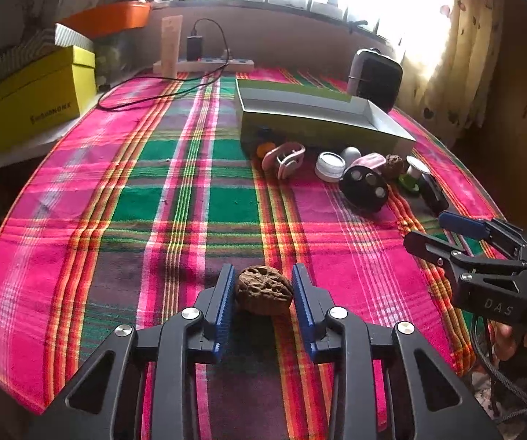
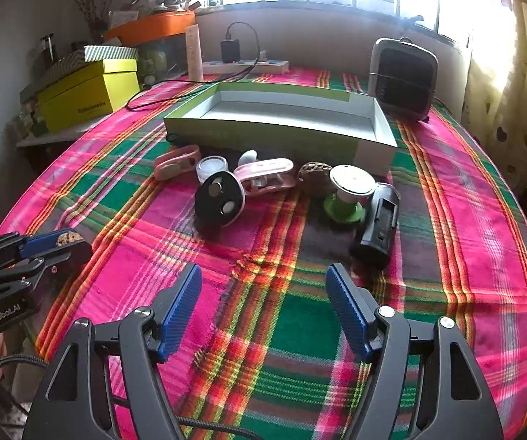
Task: Organize objects
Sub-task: 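Reach the right gripper to the black round holder and close on it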
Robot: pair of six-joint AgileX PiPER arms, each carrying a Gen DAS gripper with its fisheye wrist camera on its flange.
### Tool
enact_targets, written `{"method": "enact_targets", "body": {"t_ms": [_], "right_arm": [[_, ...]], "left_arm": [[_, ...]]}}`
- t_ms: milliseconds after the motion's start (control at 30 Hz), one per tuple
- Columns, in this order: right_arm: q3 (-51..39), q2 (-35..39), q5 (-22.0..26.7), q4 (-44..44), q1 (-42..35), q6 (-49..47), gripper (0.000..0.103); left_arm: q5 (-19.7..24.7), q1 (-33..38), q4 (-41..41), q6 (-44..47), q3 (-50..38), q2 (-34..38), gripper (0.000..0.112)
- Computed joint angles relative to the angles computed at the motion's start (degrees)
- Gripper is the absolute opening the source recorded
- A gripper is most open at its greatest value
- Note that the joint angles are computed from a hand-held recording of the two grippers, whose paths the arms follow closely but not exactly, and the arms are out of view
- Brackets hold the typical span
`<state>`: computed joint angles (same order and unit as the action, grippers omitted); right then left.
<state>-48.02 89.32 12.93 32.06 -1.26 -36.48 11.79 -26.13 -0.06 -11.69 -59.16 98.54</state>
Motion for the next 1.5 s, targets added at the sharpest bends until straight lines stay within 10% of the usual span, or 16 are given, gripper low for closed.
{"method": "enact_targets", "body": {"t_ms": [633, 1500], "right_arm": [[-11.5, 7.8, 5.6, 5.5, 1.4, -4.2, 0.065], [-15.8, 11.3, 10.7, 8.5, 0.1, -7.3, 0.027]], "left_arm": [[2.2, 1.0, -0.8, 1.2, -9.2, 6.7, 0.029], [3.3, 1.7, -2.8, 3.5, -12.3, 8.9, 0.029]]}}
